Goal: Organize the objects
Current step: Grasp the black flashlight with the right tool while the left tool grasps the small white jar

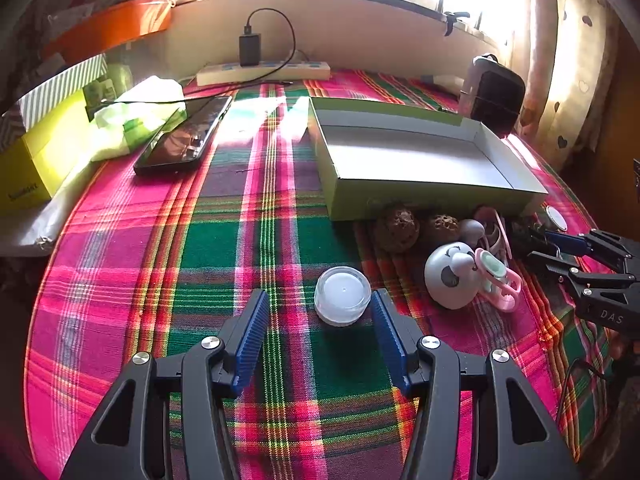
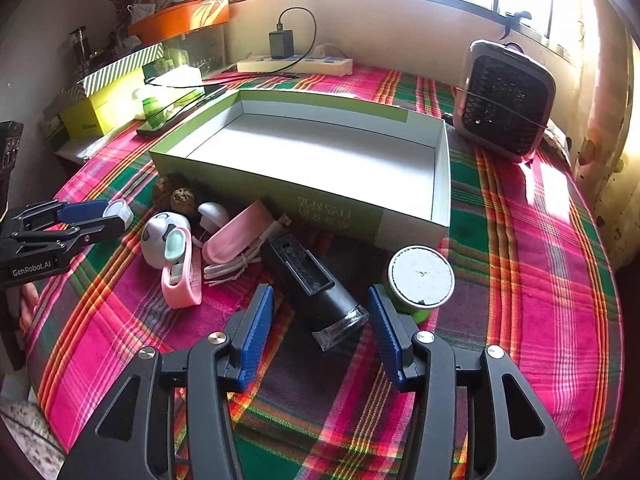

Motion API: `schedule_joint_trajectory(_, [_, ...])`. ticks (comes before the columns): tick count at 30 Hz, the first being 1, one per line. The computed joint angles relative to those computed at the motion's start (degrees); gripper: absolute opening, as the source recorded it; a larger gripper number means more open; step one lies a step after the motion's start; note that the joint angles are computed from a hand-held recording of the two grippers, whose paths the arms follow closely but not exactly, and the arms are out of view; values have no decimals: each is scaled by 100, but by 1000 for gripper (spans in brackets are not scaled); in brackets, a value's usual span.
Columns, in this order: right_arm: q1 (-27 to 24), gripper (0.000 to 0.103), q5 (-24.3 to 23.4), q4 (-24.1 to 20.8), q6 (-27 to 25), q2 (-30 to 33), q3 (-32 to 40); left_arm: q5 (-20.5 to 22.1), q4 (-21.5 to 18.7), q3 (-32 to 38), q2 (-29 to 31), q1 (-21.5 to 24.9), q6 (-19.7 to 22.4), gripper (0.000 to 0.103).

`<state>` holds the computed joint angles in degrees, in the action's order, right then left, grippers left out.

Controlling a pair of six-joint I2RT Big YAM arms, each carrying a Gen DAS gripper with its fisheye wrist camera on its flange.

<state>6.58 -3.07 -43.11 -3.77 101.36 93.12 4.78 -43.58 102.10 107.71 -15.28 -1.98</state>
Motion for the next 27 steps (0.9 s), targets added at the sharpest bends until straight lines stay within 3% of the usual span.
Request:
schedule_joint_trajectory(7, [-26,47,-135,-23,46,13,1,-29,-8,13,8,-18,-8,52])
schedule_joint_trajectory(15, [48,29,-187,75,143,-242,-321,-83,-30,84,66,-64,32,52])
schedule_joint_trajectory(18, [94,29,-226,98,178,-305,-411,-89,-27,83,68,-63,38,52])
schedule_joint_trajectory(27, [242,31,277,31,274,-88,-128,-252,-72,136,109,-89,136,52])
